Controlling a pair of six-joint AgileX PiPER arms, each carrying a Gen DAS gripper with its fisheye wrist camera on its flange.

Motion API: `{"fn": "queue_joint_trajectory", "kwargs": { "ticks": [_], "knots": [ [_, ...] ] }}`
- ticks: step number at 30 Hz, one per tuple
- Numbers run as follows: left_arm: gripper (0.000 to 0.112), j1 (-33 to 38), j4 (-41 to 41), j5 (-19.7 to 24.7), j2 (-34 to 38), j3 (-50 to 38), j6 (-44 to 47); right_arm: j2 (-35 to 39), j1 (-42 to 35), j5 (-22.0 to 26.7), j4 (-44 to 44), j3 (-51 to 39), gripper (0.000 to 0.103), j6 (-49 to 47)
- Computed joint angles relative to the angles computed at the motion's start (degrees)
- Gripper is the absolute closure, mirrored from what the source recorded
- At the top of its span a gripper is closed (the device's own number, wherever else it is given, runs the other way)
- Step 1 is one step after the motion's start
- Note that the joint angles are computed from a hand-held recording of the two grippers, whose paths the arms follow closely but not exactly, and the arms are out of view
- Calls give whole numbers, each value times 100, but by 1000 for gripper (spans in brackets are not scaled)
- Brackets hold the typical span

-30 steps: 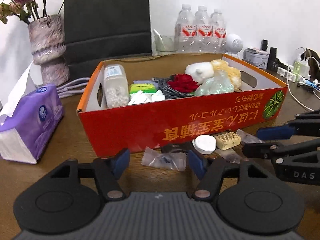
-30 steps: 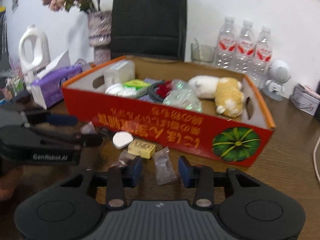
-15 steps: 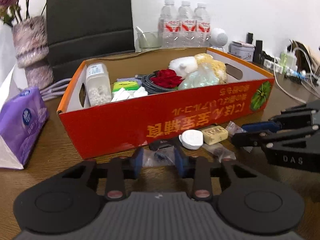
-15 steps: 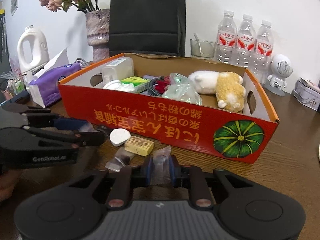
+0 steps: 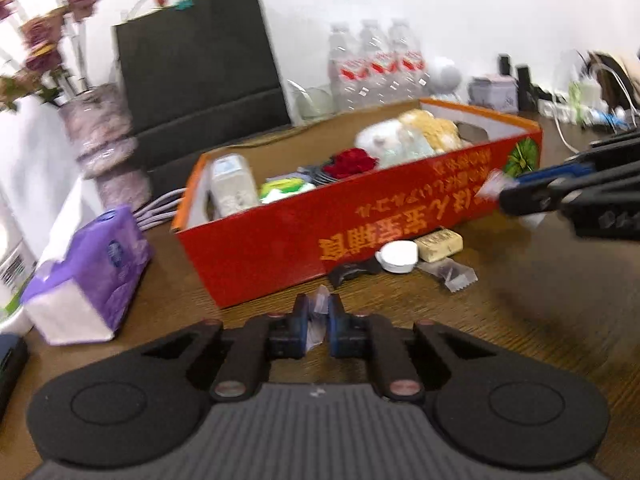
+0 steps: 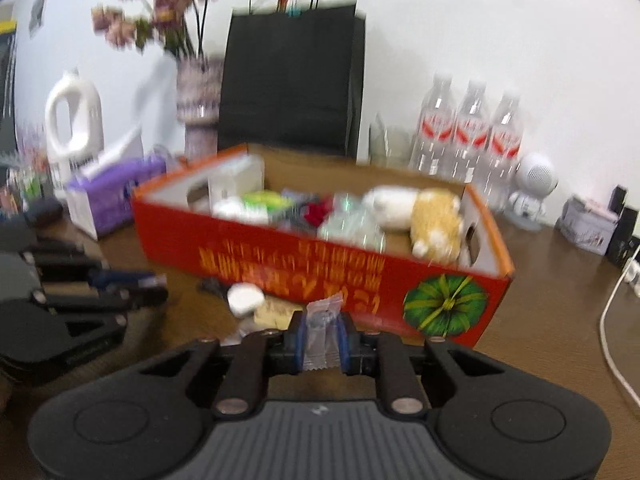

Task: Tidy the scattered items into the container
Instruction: 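Grasp a clear packet with right tool while left grasps another clear packet, then drop the clear packet in the box with left tool while right drops its packet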

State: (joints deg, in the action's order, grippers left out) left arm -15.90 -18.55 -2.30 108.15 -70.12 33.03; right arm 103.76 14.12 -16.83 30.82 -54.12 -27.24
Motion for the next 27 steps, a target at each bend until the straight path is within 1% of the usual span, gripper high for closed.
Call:
{"fn": "queue_joint_trajectory", "kwargs": {
  "ticks": [1, 2, 4, 5, 6, 7, 9, 11, 13, 14, 15, 16, 17, 18, 19, 20, 21, 22, 23, 25, 27],
  "knots": [
    [103, -4, 225, -161, -144, 204, -345, -138, 40, -209, -101, 194, 88, 222],
    [103, -11, 536, -340, -345, 469, -829, -273, 97, -391, -22, 375, 88, 272],
    [103, -76, 853, -845, -984, 1262, -1677, -627, 274, -814, 176, 854, 88, 382],
    [103, -150, 904, -1177, -1308, 1694, -1926, -862, 351, -1008, 95, 1162, 88, 613],
    [103, -285, 752, -1657, -1696, 2236, -1946, -1112, 442, -1191, 16, 1487, 88, 859],
    [103, -455, 386, -2028, -1964, 2619, -1736, -1318, 529, -1307, -3, 1745, 88, 1011],
    [103, -940, -760, -2510, -2462, 3192, -886, -1698, 843, -1572, 292, 2234, 88, 994],
    [102, -1520, -1905, -2958, -2795, 3593, -298, -2003, 1266, -1969, 620, 2693, 88, 943],
    [102, -2141, -3051, -3547, -2875, 3834, 300, -2177, 1742, -2542, 803, 3136, 87, 1090],
    [102, -2486, -3624, -3916, -2860, 3908, 639, -2218, 1962, -2801, 807, 3331, 87, 1250],
    [102, -2896, -4122, -4375, -2860, 4034, 849, -2263, 2121, -2957, 735, 3519, 87, 1489],
    [102, -3181, -4391, -4660, -2900, 4149, 929, -2310, 2266, -3044, 733, 3667, 88, 1665],
    [102, -3415, -4473, -4927, -2932, 4296, 841, -2333, 2468, -3187, 856, 3808, 87, 1713],
    [102, -3687, -4547, -5209, -3015, 4479, 755, -2327, 2775, -3449, 1145, 3954, 87, 1638],
    [102, -3841, -4487, -5377, -3060, 4610, 649, -2272, 3147, -3823, 1491, 4110, 87, 1571],
    [102, -3971, -4426, -5512, -3121, 4726, 572, -2220, 3463, -4147, 1770, 4245, 87, 1558],
    [102, -4053, -4359, -5596, -3161, 4790, 495, -2219, 3675, -4317, 1968, 4337, 87, 1571],
    [102, -4055, -4269, -5537, -3248, 4803, 474, -2268, 3769, -4334, 2077, 4385, 87, 1578],
    [102, -4041, -4246, -5434, -3324, 4768, 484, -2374, 3732, -4175, 2104, 4373, 87, 1506],
    [102, -3797, -4085, -4940, -3553, 4640, 449, -2599, 3681, -3955, 2262, 4313, 87, 1325],
    [102, -3461, -3781, -4521, -3600, 4461, 260, -2802, 3438, -3801, 2110, 4279, 87, 1324]
  ]
}}
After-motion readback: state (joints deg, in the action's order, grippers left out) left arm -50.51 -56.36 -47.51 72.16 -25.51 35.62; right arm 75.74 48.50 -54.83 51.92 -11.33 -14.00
